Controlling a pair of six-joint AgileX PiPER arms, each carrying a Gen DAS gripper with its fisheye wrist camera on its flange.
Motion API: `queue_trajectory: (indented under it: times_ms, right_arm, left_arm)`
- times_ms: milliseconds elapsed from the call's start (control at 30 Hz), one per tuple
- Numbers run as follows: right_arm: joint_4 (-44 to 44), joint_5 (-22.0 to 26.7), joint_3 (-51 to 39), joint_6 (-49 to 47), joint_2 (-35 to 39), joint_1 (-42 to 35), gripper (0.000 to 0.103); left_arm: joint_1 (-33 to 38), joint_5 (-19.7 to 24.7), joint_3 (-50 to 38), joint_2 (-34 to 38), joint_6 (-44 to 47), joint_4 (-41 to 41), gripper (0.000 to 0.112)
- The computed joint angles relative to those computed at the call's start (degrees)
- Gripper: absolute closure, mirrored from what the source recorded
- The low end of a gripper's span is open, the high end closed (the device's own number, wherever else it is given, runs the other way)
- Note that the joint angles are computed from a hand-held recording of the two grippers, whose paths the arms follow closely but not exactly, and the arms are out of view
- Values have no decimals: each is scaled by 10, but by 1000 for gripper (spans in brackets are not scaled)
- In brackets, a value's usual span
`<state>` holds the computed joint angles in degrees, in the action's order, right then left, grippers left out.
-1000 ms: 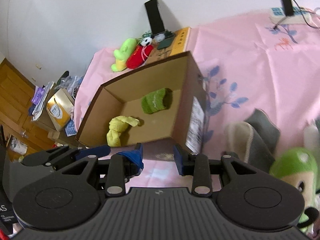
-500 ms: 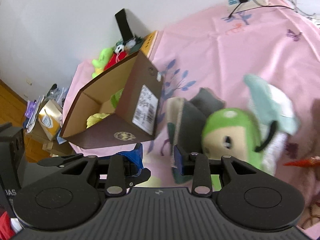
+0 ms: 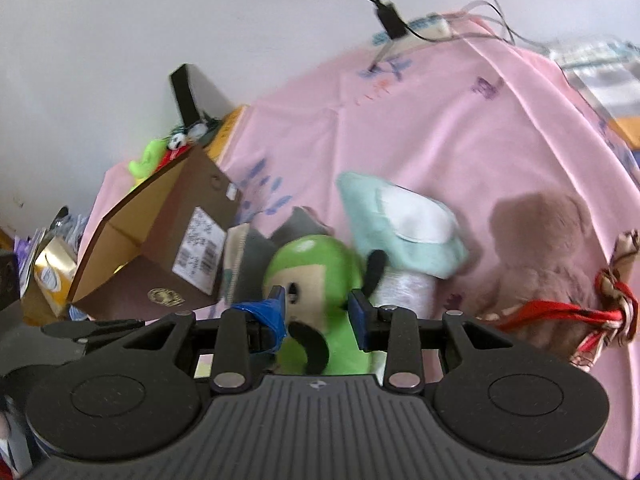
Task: Organize soft objects
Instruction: 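Move the right gripper to the green bean plush and grasp it, then lift the green bean plush and carry it toward the box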
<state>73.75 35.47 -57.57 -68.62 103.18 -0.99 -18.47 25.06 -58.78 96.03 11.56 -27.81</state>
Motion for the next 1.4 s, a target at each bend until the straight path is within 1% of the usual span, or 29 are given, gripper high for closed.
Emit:
queue_trajectory:
  times_ms: [33,67,167,267,300,400,500,567,667,800,933,1033,1200,1267,1400]
  right_arm:
    - [-5,7,-7,12,9,-5,85]
    - [-9,18,-15,24,18,-10,83]
    - [-36,47,-46,75,46,-16,82]
    - [-45,66,-53,87,53,-25,82]
    - [-50,77,-59,90,59,-28,81]
    - [-53,101,-75,104,78,-34,80]
    - [-37,90,-66,88,75,-28,78]
    - [-34,85,-59,79,70,-26,78]
    - [-51,85,-60,68,65,-21,78]
    - [-51,81,-45,74,50,-19,78]
    - [-52,72,-21,72,29,-10,79]
    - [-56,71,-5,80,12,-5,80]
    - [-24,69,29,72,-19,-3,80]
    - [-13,64,37,67,-35,2,80]
    - [15,48,58,40,-80,19,80]
  left_arm:
    - [1,1,-7,11,25,-22,46]
    - [4,3,-13,21,49,-47,46]
    - [16,22,-37,59,97,-103,45]
    - [29,39,-50,83,154,-167,44]
    - [30,41,-52,88,162,-178,44]
    - [20,28,-55,98,158,-165,44]
    - [16,19,-58,101,159,-160,44]
    - [23,23,-56,103,184,-180,45]
    - [23,21,-49,99,206,-188,45]
    - [18,16,-34,83,221,-181,45]
    - [34,32,-19,72,263,-215,45]
    - [39,31,-2,52,284,-222,45]
    - [49,34,26,13,329,-247,45]
    - [55,37,33,-2,341,-256,45]
    - [61,27,52,-52,363,-265,45]
